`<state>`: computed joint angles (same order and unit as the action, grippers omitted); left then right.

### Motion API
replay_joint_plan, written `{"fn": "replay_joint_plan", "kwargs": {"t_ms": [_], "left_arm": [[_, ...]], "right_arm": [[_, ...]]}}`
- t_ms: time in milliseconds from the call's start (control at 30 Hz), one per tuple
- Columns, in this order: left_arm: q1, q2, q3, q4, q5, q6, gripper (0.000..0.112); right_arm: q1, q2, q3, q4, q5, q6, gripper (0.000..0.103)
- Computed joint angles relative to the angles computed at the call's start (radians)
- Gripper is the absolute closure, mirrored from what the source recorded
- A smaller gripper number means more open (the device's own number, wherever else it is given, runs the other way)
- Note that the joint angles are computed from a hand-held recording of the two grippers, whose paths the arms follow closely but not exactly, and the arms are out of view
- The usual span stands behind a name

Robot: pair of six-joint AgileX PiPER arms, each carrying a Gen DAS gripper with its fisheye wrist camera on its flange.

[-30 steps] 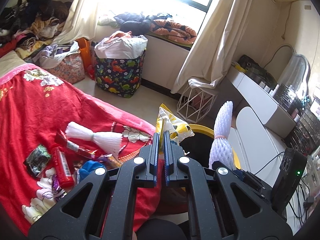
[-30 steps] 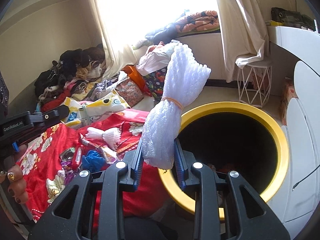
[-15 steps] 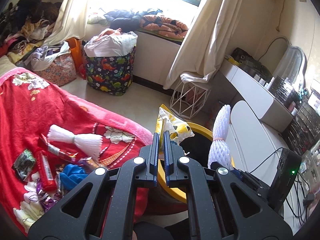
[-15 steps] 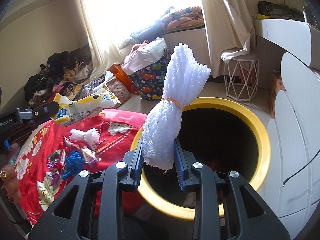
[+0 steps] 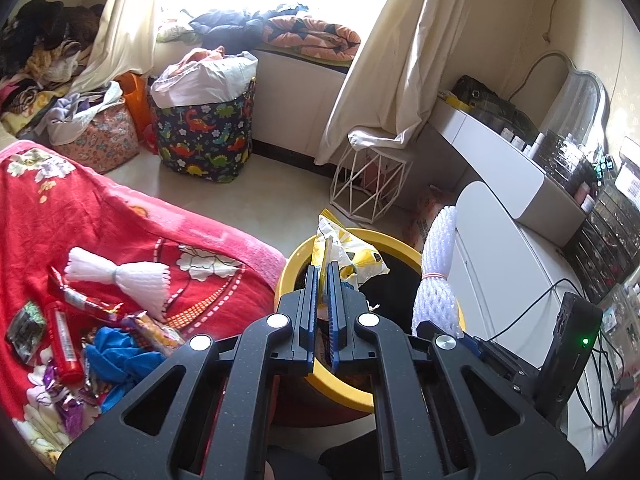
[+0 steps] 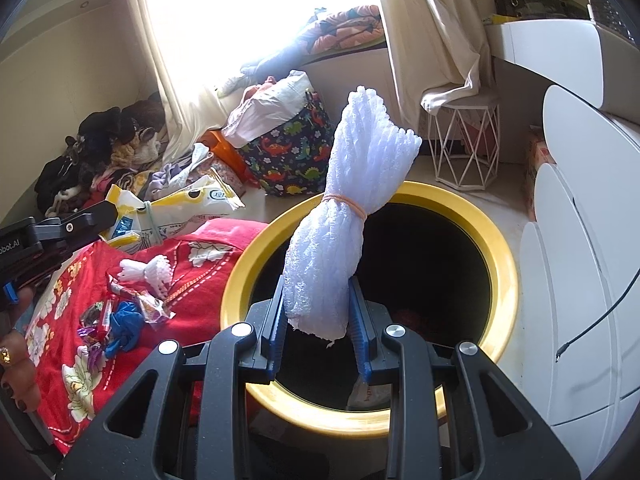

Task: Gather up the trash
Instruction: 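Carry the yellow wrapper and white mesh net in both grippers over the bin, then open both grippers to drop the wrapper and mesh net into the bin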

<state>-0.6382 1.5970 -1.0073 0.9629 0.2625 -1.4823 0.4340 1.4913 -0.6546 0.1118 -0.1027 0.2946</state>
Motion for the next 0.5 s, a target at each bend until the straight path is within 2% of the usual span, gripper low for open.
{"fn": "replay_joint_plan", "kwargs": {"t_ms": [167,367,500], "left_arm": [[-0.006,0.033,-0.031,-0.043,0.006,0.048,0.11],[-0.009,0.083,-0.078,-0.136,0.017,0.155,0.11],[-0.014,0.119,-0.113,-0.172,0.031,0.2,0.11]], "right_arm": [[-0.02,0.006,0.01,-0.114,-0.01,0.112,0.076],[-0.029,0.016,0.025,-0.153,-0.027,0.157,0.076],[-0.042,0.019,0.029,-0.266,-0.032,0.27,0.076]]}}
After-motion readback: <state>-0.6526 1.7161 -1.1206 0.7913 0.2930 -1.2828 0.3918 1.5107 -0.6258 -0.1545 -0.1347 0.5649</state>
